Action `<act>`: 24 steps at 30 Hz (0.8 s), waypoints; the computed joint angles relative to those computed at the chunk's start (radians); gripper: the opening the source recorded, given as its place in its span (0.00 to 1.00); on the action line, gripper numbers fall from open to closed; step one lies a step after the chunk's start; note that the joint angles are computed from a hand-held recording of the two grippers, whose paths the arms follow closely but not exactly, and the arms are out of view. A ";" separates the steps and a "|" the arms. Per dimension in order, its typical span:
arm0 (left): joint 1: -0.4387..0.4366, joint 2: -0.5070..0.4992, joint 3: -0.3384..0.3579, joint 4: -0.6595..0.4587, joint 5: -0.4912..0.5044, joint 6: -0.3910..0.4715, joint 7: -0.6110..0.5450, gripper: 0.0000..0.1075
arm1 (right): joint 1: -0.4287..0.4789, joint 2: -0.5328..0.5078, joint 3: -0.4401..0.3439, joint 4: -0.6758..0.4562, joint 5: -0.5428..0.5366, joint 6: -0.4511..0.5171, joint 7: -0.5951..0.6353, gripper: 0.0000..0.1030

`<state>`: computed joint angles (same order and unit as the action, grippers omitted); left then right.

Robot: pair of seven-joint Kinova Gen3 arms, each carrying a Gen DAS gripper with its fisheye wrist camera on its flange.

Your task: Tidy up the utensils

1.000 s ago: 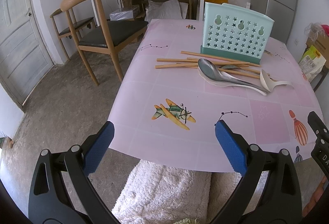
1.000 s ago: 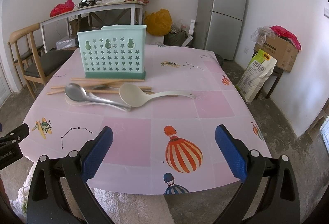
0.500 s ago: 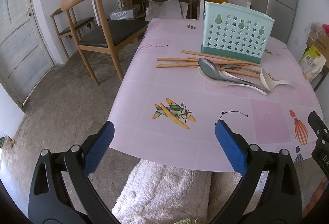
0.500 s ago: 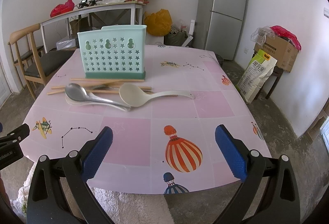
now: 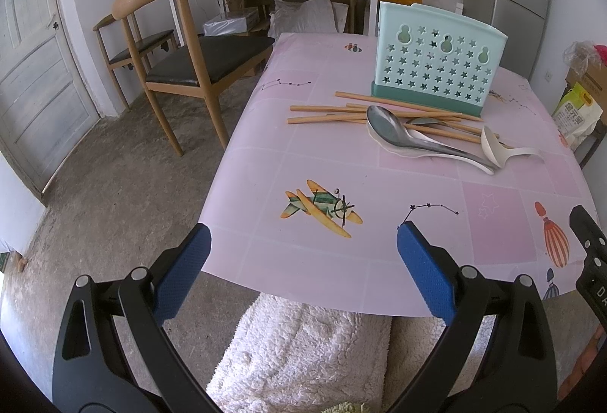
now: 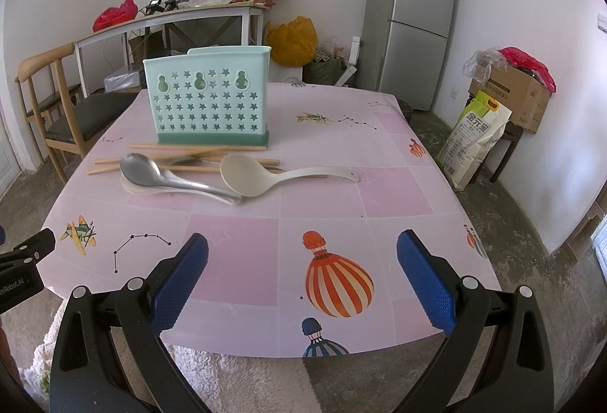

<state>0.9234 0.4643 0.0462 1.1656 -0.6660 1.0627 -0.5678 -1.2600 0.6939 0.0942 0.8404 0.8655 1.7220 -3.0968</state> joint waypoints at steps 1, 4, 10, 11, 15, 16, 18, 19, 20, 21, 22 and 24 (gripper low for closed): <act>0.001 0.000 0.000 -0.001 0.000 0.002 0.001 0.88 | 0.001 0.001 0.000 -0.003 0.000 0.000 0.001 0.94; -0.001 0.001 -0.001 0.003 0.000 -0.002 0.002 0.88 | 0.000 0.003 0.001 -0.004 0.001 0.001 0.002 0.94; -0.002 -0.002 -0.001 0.012 0.000 -0.007 0.005 0.88 | 0.001 0.003 0.000 -0.005 -0.002 -0.002 0.002 0.94; -0.002 -0.004 -0.001 0.016 0.000 -0.009 0.007 0.88 | 0.001 0.004 0.001 -0.006 -0.002 -0.001 0.003 0.94; -0.002 -0.022 0.000 0.069 -0.012 -0.030 0.034 0.88 | 0.001 0.004 0.002 -0.007 -0.004 -0.004 -0.003 0.94; -0.005 -0.022 0.003 0.067 -0.012 -0.027 0.032 0.88 | 0.002 0.005 0.002 -0.008 -0.005 -0.005 -0.005 0.94; -0.009 -0.021 0.008 0.056 -0.011 -0.014 0.026 0.88 | 0.003 0.006 0.001 -0.010 -0.007 -0.006 -0.002 0.94; -0.012 -0.022 0.009 0.059 -0.009 -0.014 0.025 0.88 | 0.003 0.005 0.001 -0.009 -0.008 -0.007 -0.001 0.94; -0.016 -0.023 0.011 0.061 -0.005 -0.014 0.021 0.88 | 0.006 0.005 0.000 -0.006 -0.010 -0.012 -0.002 0.94; -0.019 -0.024 0.013 0.064 -0.003 -0.016 0.017 0.88 | 0.008 0.006 -0.001 -0.006 -0.012 -0.015 -0.001 0.94; -0.024 -0.018 0.015 0.052 0.000 -0.010 0.005 0.88 | 0.012 0.005 -0.002 -0.001 -0.014 -0.021 -0.001 0.94; -0.031 -0.009 0.017 0.035 0.003 -0.004 -0.020 0.88 | 0.029 0.005 -0.005 0.002 -0.025 -0.038 0.002 0.94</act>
